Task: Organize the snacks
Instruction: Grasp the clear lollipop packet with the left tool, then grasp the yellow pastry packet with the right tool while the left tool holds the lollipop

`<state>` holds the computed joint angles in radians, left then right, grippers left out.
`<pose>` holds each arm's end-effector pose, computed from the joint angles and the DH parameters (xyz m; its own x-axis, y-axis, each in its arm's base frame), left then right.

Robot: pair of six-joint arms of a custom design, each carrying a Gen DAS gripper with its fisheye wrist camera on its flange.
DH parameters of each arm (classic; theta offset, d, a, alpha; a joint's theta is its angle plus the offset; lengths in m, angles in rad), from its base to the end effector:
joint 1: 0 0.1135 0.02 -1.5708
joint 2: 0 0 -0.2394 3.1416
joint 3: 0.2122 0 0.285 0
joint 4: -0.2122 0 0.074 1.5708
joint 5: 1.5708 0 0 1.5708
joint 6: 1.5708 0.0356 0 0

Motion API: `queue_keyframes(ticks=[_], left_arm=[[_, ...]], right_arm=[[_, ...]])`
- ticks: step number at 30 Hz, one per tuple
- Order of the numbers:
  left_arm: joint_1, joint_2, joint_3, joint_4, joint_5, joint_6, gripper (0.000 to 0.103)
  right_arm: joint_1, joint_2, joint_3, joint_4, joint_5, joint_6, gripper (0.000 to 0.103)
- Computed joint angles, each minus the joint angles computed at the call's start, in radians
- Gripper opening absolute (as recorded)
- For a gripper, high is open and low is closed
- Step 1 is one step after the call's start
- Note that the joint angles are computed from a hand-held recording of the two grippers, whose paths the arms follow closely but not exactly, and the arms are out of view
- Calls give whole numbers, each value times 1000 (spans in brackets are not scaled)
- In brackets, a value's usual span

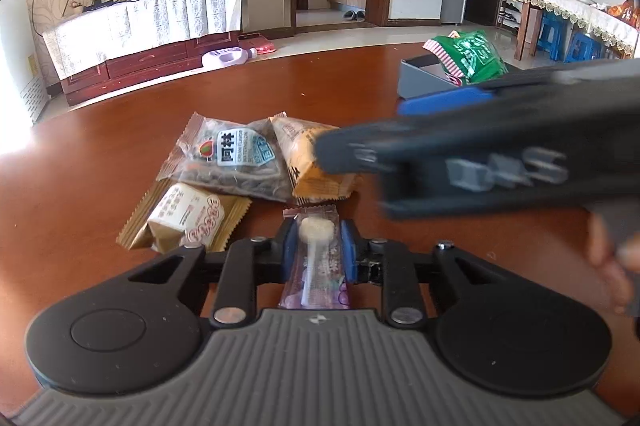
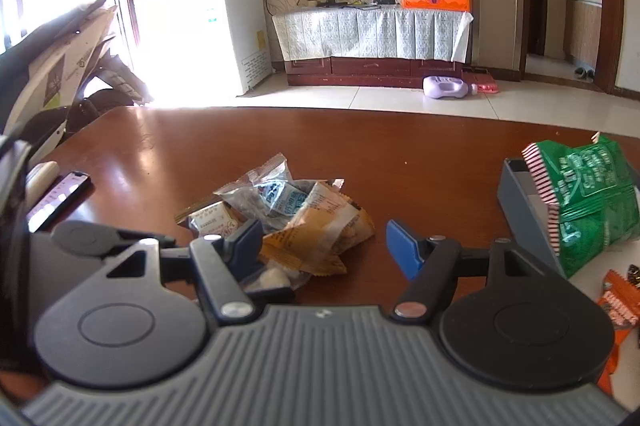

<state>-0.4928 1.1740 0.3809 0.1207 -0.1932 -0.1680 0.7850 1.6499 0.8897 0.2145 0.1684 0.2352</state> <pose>0.2243 -0.1127 0.1100 -0.5965 0.1341 -0.7913 0.2355 0.9718 -0.0129 0.2698 0.2611 0.1470 -0.4958 -0.1706 -0.8515 -0.4935 0.8622 0.1146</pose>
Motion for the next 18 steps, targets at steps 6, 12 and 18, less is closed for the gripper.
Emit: queue_keyframes(ticks=[6, 12, 18], left_arm=[[-21, -36, -39, 15, -6, 9, 28], [-4, -19, -34, 34, 21, 22, 28], [-7, 8, -31, 58, 14, 42, 37]], right_arm=[[1, 147, 154, -59, -7, 73, 70], [-21, 158, 165, -91, -31, 41, 44], [-32, 40, 53, -124, -13, -21, 44]])
